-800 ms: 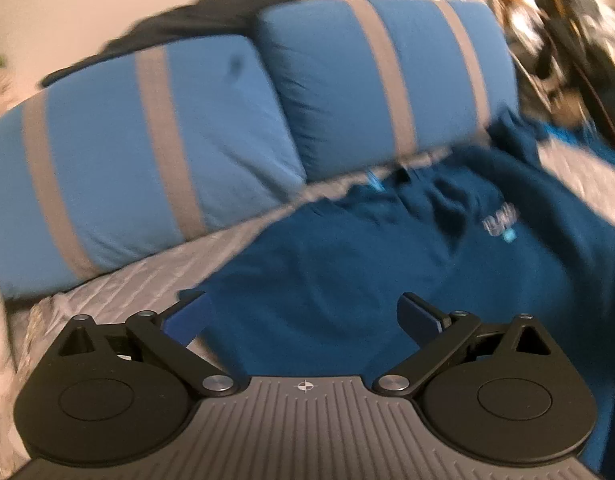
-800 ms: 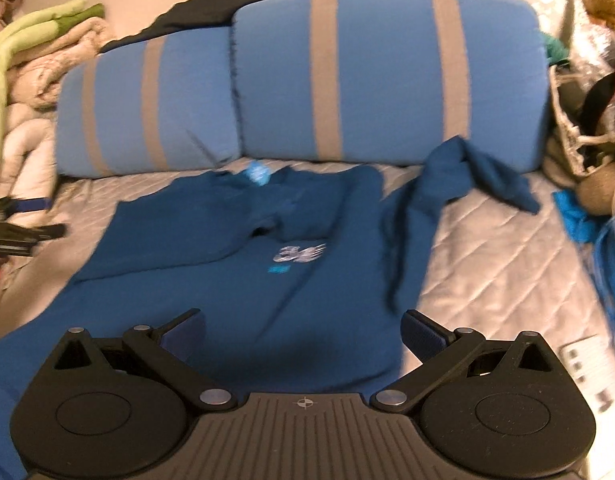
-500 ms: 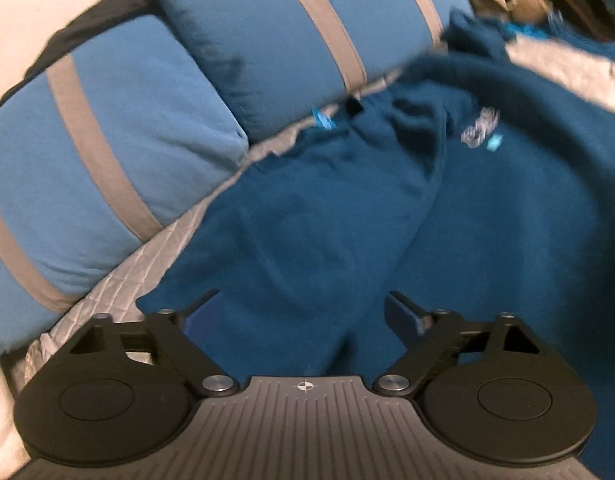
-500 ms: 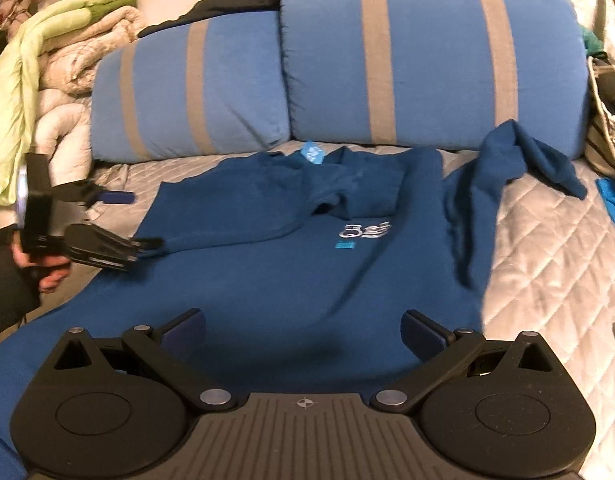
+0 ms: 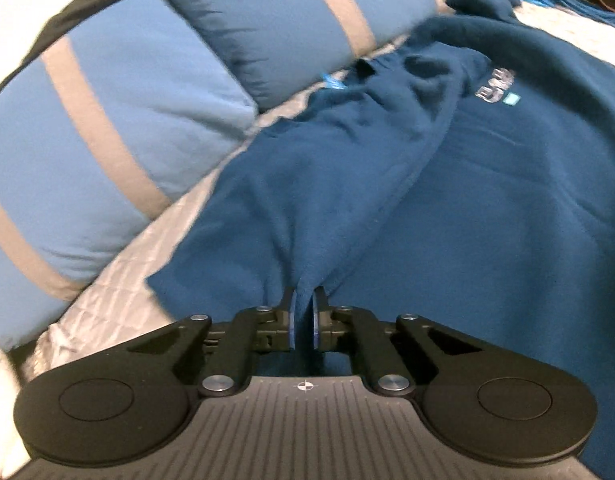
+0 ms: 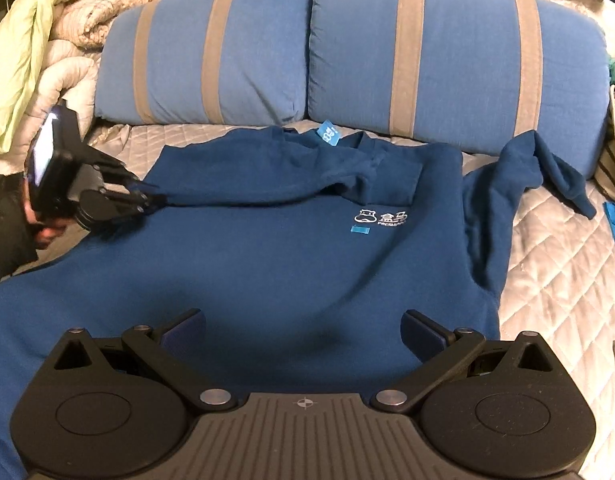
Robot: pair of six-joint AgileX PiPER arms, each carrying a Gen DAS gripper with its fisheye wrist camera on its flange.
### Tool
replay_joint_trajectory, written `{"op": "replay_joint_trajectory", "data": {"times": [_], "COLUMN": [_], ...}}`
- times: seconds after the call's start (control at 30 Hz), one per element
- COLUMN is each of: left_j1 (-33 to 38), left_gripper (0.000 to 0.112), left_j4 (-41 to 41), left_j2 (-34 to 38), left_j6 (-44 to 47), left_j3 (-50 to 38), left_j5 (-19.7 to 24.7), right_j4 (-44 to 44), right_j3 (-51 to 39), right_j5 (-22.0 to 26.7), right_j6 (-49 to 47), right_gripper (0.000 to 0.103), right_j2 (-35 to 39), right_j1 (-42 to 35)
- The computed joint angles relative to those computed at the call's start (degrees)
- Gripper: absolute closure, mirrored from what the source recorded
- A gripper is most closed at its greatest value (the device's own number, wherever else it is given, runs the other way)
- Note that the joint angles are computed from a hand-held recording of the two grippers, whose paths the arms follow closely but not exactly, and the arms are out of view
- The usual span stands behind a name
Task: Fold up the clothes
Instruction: 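Grasp the dark blue sweatshirt sleeve cuff with the left gripper, then pull the held sleeve outward from the body with the left gripper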
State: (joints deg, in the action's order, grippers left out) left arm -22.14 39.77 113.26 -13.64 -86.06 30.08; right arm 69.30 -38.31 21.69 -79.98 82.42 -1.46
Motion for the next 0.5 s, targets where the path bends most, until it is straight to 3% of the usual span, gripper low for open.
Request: {"op": "replay_joint_trajectory", "data": {"times": [0.17,0.5], "left_j1": [4.06,9.81], "left_gripper": [0.104,0.104], "left_j4": [-3.3,2.91], "left_j2": [-3.49,-8.73], "left_j6": [3.2,-1.55], "left_j3": [1.67,9.59], "left_j5": [-0.45,0.95], "right_j4": [-0.44,-0.29], "right_j3": [-0.16,0.48], "right_j5": [-1.16,-2.77], "right_j6": [1.68,2.09], "right_gripper": [0.0,0.0], "right_j2": [0.23,-0.33], "right_j1": [0.66,0.96]}}
